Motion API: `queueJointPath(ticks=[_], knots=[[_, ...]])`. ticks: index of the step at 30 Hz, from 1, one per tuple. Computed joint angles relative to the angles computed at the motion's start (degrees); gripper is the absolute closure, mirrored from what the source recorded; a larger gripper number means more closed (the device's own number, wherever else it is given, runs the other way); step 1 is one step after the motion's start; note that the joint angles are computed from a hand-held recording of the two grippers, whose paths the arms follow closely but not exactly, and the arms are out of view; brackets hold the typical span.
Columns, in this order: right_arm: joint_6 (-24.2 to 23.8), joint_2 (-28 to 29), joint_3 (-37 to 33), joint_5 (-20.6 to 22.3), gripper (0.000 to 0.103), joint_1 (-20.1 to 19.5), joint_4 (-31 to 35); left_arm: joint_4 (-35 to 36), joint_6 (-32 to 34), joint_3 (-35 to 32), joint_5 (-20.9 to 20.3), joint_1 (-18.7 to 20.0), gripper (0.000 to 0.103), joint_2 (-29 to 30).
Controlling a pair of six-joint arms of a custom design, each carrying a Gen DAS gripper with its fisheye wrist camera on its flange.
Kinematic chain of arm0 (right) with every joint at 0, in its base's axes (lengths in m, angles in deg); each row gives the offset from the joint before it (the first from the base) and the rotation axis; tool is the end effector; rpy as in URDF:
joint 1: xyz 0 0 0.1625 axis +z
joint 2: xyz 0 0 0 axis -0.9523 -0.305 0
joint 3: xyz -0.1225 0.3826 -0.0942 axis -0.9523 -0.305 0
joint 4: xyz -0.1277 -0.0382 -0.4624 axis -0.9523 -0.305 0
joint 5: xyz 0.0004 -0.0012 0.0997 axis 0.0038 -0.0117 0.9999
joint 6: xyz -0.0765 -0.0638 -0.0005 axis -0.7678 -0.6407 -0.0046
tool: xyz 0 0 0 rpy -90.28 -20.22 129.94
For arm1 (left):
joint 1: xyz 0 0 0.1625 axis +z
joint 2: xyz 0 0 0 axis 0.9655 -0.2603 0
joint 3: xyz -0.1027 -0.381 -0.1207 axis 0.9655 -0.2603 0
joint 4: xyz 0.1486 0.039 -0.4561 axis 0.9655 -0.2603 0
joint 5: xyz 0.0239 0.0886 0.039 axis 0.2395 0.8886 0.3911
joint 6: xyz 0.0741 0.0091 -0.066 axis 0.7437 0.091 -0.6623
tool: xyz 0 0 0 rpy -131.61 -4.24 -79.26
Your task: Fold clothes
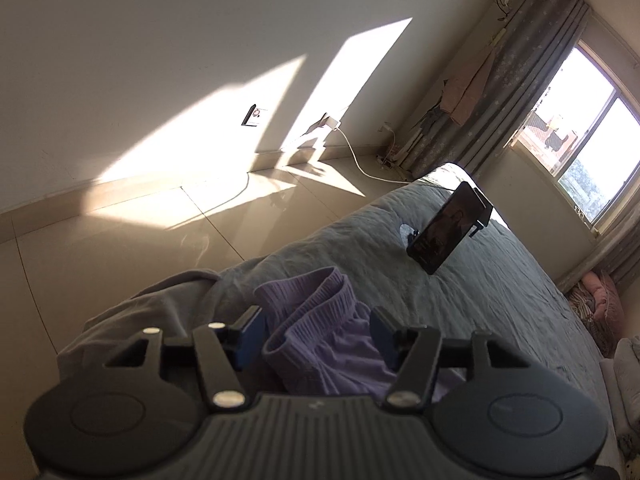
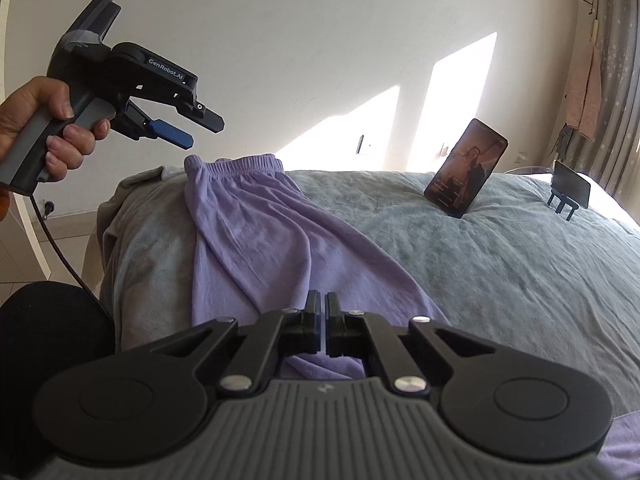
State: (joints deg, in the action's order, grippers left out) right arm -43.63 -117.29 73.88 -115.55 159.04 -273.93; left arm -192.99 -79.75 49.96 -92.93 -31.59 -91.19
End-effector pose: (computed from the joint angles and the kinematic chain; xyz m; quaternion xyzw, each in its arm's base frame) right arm 0.1069 -0.3662 0.2362 0.4458 -0.7968 0.3254 0.2459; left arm -0.2100 -0.4750 0.1556 0.0567 0.8995 -0.4121 0.1336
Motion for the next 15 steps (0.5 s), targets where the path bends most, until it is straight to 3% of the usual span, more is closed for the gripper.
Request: queueJointPath(ticks=[7,15], knots=[[-3.91,-0.88,0.73,1.11,0.088,-0.27,4.41,6.33,-5.16,1.59,1.04,-0.42,0.041,-2.43],[-7.35,2.99,-0.21,-1.91,0.085,0.75,3.95,8.57,-5.39,-0.75,3.05,-0.39,0.043,-0.27]])
